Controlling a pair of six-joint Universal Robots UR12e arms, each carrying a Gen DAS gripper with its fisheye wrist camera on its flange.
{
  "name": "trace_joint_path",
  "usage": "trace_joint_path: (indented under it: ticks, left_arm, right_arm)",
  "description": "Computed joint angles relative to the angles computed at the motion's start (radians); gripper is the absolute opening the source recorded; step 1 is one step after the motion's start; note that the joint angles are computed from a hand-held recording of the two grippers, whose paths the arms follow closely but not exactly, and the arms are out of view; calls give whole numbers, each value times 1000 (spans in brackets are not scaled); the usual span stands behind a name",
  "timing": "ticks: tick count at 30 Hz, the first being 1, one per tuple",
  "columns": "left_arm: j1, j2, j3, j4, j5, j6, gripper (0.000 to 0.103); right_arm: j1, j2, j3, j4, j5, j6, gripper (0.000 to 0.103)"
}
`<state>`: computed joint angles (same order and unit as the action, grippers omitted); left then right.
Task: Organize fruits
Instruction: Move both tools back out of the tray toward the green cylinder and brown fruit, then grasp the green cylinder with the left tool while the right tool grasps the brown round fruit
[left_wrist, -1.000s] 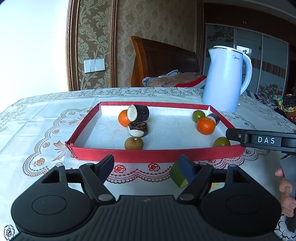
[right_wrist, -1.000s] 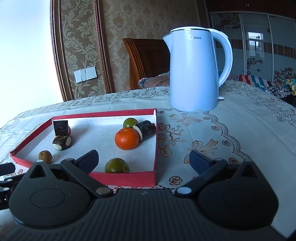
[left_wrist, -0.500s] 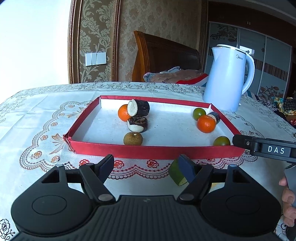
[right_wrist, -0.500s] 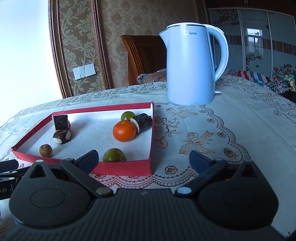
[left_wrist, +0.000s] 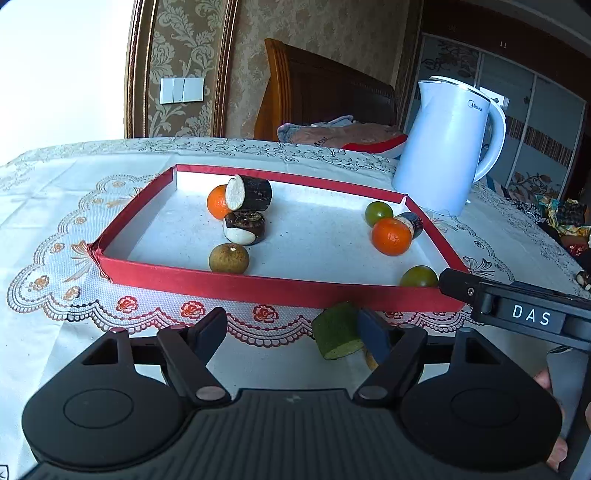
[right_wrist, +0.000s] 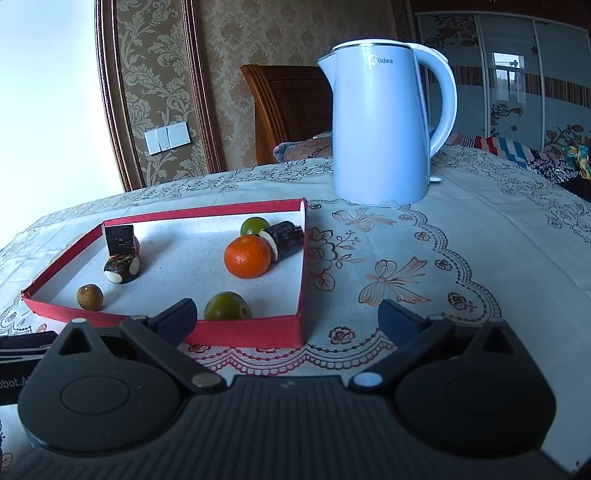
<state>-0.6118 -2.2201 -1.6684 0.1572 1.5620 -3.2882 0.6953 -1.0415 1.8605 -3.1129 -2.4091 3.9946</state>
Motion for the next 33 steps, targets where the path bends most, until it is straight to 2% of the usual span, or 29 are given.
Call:
trace_joint_path:
  ticks: [5,9,10,13,14,15,18,20,22,26,31,33]
  left_arm:
    - [4,-1,8,-25,-32,-4,78]
    - [5,0,4,-22,-29,8,80]
    - [3,1,0,-5,-8,16,81]
    - [-13,-6,-10,72,165,-1,81]
    - [-14,-5,-12,82,199,-22,80]
    - [-9,-1,-17,80,199,-46,80]
    - [20,20,-35,51,71,-96,80]
    - [20,22,-32,25,48,-81,80]
    - [10,18,-26,17,62,-30,80]
    - [-14,4,-9,-7,144,44,81]
    - [-8,0,9,-71,173,6,81]
    - [-1,-2,18,-108,160,-6,81]
  right_arm:
    - [0,-1,0,1,0,-3,103]
    - [-1,0,0,2,1,2,103]
    - [0,0,1,0,-1,3,103]
    - [0,0,3,-7,-4,7,103]
    - [0,-1,4,-9,-3,8,103]
    - [0,-1,4,-9,-3,8,103]
    - [1,1,3,-12,-3,-1,103]
    - [1,2,1,-11,-4,-5,103]
    - [0,0,2,-8,-1,0,103]
    - [0,0,2,-5,1,2,103]
    - [0,-1,2,-4,2,3,103]
    - [0,-1,2,-4,2,3,103]
